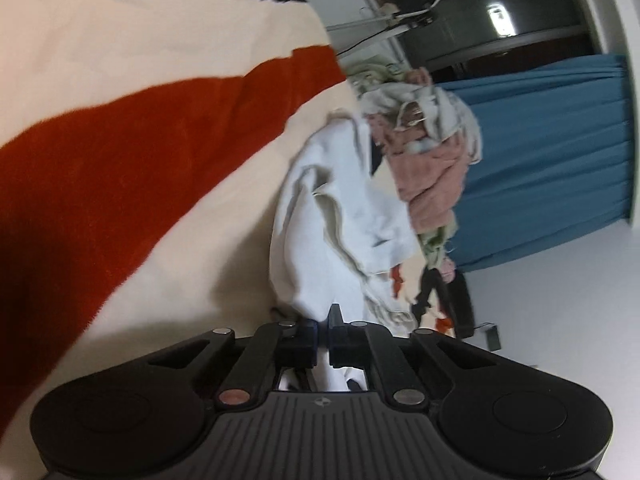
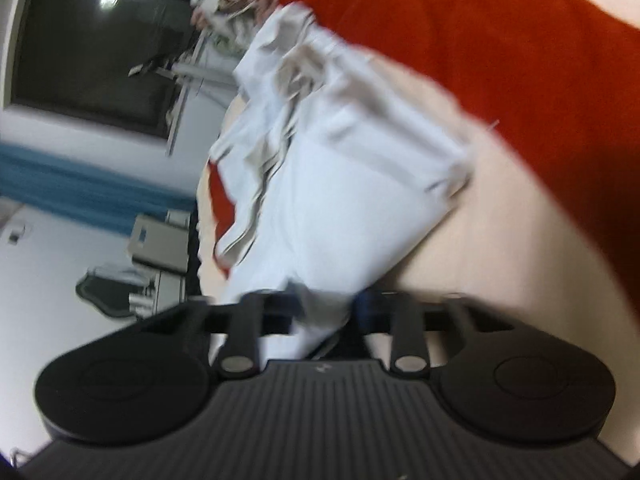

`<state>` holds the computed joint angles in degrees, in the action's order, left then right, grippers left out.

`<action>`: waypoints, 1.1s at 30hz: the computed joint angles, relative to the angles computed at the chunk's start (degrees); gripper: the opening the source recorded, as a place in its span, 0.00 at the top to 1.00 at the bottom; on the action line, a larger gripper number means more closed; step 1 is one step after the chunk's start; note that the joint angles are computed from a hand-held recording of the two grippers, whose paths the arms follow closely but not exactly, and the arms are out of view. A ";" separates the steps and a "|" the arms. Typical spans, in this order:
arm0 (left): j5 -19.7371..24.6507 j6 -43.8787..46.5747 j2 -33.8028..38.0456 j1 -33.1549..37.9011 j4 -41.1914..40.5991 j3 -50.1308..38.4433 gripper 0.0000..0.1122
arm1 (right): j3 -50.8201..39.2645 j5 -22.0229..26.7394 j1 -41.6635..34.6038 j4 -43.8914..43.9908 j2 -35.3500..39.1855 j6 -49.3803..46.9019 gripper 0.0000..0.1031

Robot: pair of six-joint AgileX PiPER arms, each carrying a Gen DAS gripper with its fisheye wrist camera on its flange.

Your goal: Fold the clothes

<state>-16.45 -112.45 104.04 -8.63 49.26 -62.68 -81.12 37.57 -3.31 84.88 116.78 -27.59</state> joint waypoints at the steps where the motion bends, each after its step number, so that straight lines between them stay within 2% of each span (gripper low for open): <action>1: -0.13 0.53 -0.24 -0.03 -0.73 0.37 0.97 | 1.23 -0.95 -0.20 1.59 -0.87 -1.19 0.84; 5: -2.05 -2.33 -0.09 0.80 -0.17 1.42 0.97 | 5.96 -4.23 -0.95 9.22 -4.27 -7.65 0.89; 13: -2.41 0.14 -0.99 1.64 -1.33 3.22 0.97 | 12.46 -11.15 -3.76 11.22 -9.60 -9.38 0.92; 14: -1.41 2.46 -1.28 1.38 -3.36 3.43 0.97 | 13.17 -14.30 -3.29 10.49 -10.89 -9.64 0.97; 16: -1.92 2.69 -1.60 1.80 -4.48 4.28 0.97 | 14.20 -20.09 -2.76 10.40 -12.76 -11.14 0.97; 18: -3.15 1.02 -1.78 2.43 -3.95 5.10 0.97 | 13.90 -18.12 -4.55 7.35 -12.74 -7.28 0.94; 22: -2.40 -0.28 -1.71 2.25 -2.69 4.90 0.97 | 12.75 -4.56 -8.48 4.59 -10.54 -3.62 0.90; 23: -2.14 -0.44 -1.68 2.18 -2.46 4.80 0.97 | 12.62 -1.71 -8.59 4.65 -10.05 -3.66 0.76; 24: -2.03 -0.50 -1.60 2.15 -2.41 4.72 0.97 | 12.57 1.21 -8.49 6.20 -9.21 -4.45 0.48; 26: -1.79 -0.57 -1.40 2.09 -2.38 4.54 0.97 | 12.30 6.57 -8.09 10.01 -7.05 -6.20 0.25; 28: -1.80 1.18 -1.39 1.88 -4.18 4.61 0.97 | 10.45 7.52 -6.99 9.42 -4.92 -4.79 0.26; 29: -1.86 2.31 -1.44 1.75 -5.34 4.71 0.97 | 8.82 6.88 -6.34 7.25 -3.86 -2.94 0.33; 30: -1.91 3.44 -1.49 1.62 -6.50 4.81 0.97 | 7.27 4.98 -5.60 5.24 -3.04 -1.52 0.51; 31: -1.98 4.56 -1.54 1.49 -7.65 4.91 0.97 | 6.13 2.45 -5.00 3.84 -2.53 -0.71 0.58; 32: -2.07 5.83 -1.62 1.34 -8.73 4.98 0.97 | 5.05 -0.15 -4.43 2.46 -2.05 0.09 0.70; 33: -2.19 7.28 -1.73 1.17 -9.71 5.02 0.97 | 4.76 -1.47 -4.19 2.79 -2.07 -1.30 0.75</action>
